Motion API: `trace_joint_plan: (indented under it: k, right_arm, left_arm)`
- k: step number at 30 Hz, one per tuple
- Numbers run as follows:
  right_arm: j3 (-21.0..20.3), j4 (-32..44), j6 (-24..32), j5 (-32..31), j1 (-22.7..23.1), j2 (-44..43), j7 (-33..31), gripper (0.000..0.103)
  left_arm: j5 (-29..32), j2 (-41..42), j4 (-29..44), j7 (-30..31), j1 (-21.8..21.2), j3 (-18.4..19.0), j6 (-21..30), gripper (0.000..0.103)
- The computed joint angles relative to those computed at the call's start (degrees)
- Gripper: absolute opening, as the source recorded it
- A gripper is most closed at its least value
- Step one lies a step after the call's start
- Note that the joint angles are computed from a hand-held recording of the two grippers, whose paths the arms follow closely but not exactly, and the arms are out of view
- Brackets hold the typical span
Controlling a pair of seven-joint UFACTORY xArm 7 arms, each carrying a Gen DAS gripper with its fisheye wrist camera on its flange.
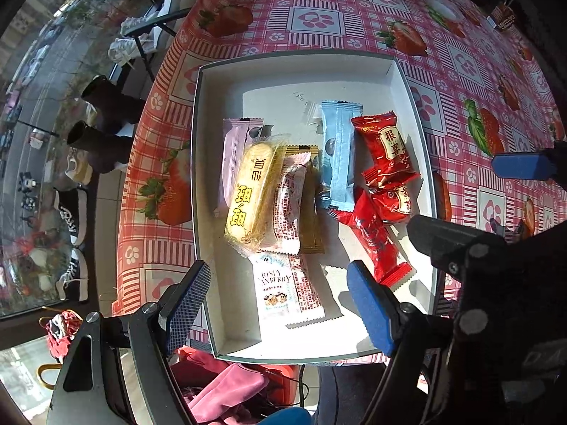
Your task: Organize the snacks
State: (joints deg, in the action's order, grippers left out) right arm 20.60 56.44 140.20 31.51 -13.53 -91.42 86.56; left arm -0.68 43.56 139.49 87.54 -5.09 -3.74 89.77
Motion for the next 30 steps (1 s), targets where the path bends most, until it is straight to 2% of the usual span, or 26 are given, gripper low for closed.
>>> trace_joint_plan:
  k: [4, 14, 30]
  right_arm:
    - [0.03, 0.02, 0.17, 0.09, -0.30, -0.08, 0.12, 0.103]
    - [0.74, 0.18, -0.01, -0.31, -0.35, 0.76, -0.45, 0.103]
    - [3.67, 3.40, 1.22, -2.78, 0.18, 4.88, -2.91, 0.103]
  left_arm:
    - [-0.24, -1.94, -3.37, 0.61, 0.32, -0.20, -1.97, 0.082]
    - [-0.42, -2.35, -4.10, 0.12, 0.43, -0.19, -2.88, 0.082]
    - [-0.22, -2.87, -4.71, 0.50, 0.92, -0.08, -1.87, 0.082]
